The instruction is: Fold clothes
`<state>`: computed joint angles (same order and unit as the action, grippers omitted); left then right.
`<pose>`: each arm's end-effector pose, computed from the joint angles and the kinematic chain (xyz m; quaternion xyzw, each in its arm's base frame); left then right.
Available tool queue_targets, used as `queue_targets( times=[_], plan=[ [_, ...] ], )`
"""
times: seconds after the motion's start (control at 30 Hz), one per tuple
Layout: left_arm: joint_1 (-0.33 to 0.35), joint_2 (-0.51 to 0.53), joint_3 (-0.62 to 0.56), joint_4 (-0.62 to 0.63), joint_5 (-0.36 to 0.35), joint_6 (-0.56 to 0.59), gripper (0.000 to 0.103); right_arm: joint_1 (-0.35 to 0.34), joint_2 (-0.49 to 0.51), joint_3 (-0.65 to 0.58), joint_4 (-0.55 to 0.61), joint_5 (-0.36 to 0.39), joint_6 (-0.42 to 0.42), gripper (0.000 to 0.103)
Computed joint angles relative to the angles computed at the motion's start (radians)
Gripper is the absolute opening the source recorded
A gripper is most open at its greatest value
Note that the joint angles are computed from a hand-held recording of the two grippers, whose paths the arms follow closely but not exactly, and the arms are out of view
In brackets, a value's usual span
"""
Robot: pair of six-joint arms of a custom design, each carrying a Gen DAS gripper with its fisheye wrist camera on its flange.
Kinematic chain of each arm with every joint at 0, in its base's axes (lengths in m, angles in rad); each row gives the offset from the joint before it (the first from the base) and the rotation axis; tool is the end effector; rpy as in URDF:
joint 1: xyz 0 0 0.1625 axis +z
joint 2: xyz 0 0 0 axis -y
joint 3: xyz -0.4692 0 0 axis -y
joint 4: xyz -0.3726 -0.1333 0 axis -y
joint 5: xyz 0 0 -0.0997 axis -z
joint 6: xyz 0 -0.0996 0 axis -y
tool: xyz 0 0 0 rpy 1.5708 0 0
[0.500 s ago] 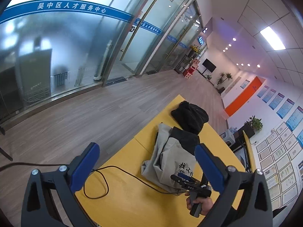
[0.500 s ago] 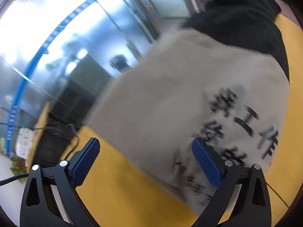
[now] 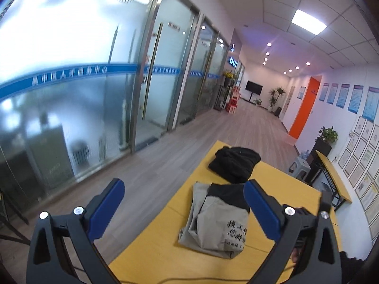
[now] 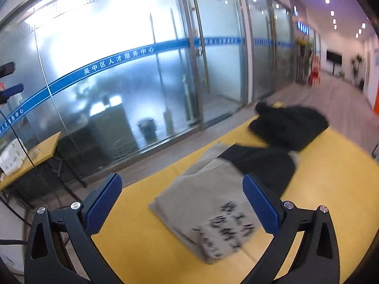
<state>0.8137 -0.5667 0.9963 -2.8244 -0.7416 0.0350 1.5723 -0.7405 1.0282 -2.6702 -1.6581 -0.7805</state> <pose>-0.4347 -0.7610 0.2867 0.1747 0.8360 -0.4733 0.2158 0.1259 -0.8440 0.3774 0.3339 -0.8552 0.3497 0.1869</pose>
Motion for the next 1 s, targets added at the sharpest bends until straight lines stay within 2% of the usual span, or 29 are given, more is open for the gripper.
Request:
queue_targets(
  times=[0.07, 0.2, 0.43, 0.53, 0.67, 0.8, 1.0],
  plan=[
    [-0.028, 0.014, -0.009, -0.041, 0.014, 0.027, 0.103, 0.016, -0.042, 0.042, -0.03, -0.055, -0.022, 0.103],
    [-0.082, 0.06, -0.045, -0.1, 0.088, 0.055, 0.103, 0.045, -0.083, 0.07, -0.012, -0.208, -0.056, 0.103],
    [-0.142, 0.104, -0.064, -0.094, 0.115, 0.009, 0.103, 0.062, -0.189, 0.211, -0.028, -0.218, -0.07, 0.103],
    [-0.162, 0.131, -0.117, -0.023, 0.145, -0.021, 0.103, 0.073, -0.207, 0.218, 0.0, -0.262, -0.026, 0.103],
    [-0.177, 0.155, -0.179, 0.1, 0.194, -0.103, 0.103, 0.071, -0.229, 0.21, 0.058, -0.265, 0.069, 0.103],
    [-0.181, 0.132, -0.141, 0.236, 0.237, -0.254, 0.103, 0.071, -0.252, 0.225, 0.088, -0.295, 0.113, 0.103],
    [-0.175, 0.114, -0.088, 0.378, 0.276, -0.403, 0.103, 0.079, -0.244, 0.23, 0.108, -0.387, 0.164, 0.103]
  ],
)
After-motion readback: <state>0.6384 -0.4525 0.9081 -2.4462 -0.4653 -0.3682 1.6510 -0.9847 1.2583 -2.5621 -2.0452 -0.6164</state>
